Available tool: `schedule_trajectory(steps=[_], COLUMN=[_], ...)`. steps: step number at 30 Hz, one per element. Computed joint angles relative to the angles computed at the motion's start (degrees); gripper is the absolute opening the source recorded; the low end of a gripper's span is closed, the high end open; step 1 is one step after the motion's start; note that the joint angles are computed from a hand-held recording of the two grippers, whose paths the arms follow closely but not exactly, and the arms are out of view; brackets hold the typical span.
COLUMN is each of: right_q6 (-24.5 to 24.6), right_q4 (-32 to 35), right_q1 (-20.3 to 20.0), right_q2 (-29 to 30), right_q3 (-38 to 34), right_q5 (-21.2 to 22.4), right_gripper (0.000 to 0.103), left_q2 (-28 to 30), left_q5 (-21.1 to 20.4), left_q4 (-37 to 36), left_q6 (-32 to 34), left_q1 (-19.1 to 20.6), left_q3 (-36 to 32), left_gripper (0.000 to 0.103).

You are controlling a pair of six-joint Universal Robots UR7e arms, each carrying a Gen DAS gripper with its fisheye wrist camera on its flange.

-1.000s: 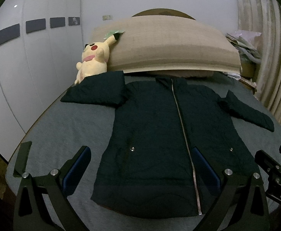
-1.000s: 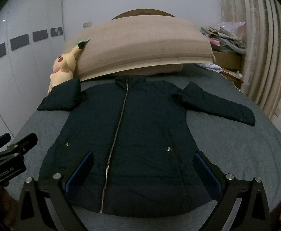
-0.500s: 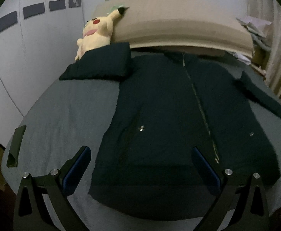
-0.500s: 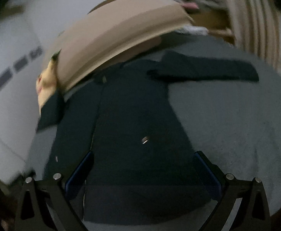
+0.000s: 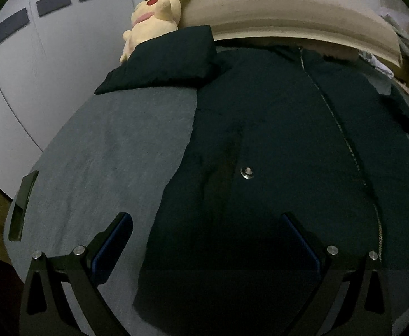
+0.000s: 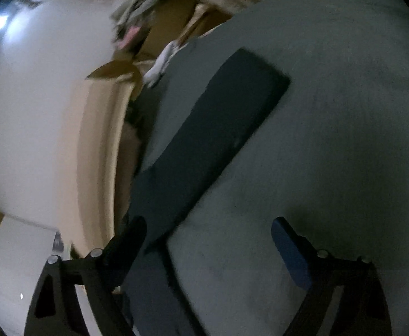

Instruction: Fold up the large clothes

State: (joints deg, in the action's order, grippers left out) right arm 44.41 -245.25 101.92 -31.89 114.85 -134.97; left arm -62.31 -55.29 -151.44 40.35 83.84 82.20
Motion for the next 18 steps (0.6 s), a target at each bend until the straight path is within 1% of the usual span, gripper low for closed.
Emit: schedule_trajectory(steps=[2,4,5,8,10,11,12,13,14,15,16,17,18], right_q6=[0.6,0.0,0.0,0.8,1.9,2.2,2.5,3.7,4.3,4.0,3.0,1.5,-1.4], right_q4=[0.6,0.2,1.3,4.9,7.4,8.9,10.6,14.4,17.1,20.4,23.0,25.3,26.8], right_q1=[-2.0,-4.0,-5.1,-6.9,-7.4,-7.7,-8.4,-8.6,-8.5,-8.1,-7.5,-6.4,-5.3], right_q2=[-1.2,-2.1,-2.9,-4.0,-4.5,-4.9,-5.5,-6.6,-7.3,-8.1,-8.6,-8.9,-8.9], right_q3=[0.0,0.1,-0.2,-1.4,-2.1,-2.5,-2.3,-2.2,-2.3,-3.1,-4.1,-5.4,-7.6], right_q5=[0.7,2.0,2.5,2.1,1.1,0.1,-0.3,-1.7,-2.8,-4.5,-6.5,-9.2,-11.7], right_gripper=[0.091,0.090,0.089,0.081,0.066,0.061,0.047,0.030,0.025,0.017,0.012,0.010,0.009], left_q2=[1.0,1.8,2.2,3.2,3.6,3.8,4.0,4.3,4.4,4.6,4.8,4.9,5.0], left_q5=[0.2,0.2,0.2,-0.3,-0.6,-0.6,-0.7,-0.8,-0.8,-0.9,-1.0,-1.4,-1.9], left_q4=[-0.3,-0.8,-1.0,-1.9,-2.3,-2.5,-2.4,-2.2,-1.6,-0.8,0.0,0.6,1.3], left_q6=[0.2,0.3,0.4,0.6,0.8,0.9,0.9,0.8,0.3,-0.2,-0.7,-1.3,-2.1], left_q1=[0.1,0.3,0.3,0.5,0.7,0.8,0.9,1.1,1.3,1.5,1.6,1.9,2.2], left_q3=[-0.9,-1.5,-1.8,-2.6,-2.9,-3.2,-3.5,-3.9,-4.3,-4.8,-5.4,-5.9,-6.3], left_gripper=[0.103,0.103,0.103,0.103,0.103,0.103,0.103,0.103,0.103,0.103,0.103,0.103,0.103])
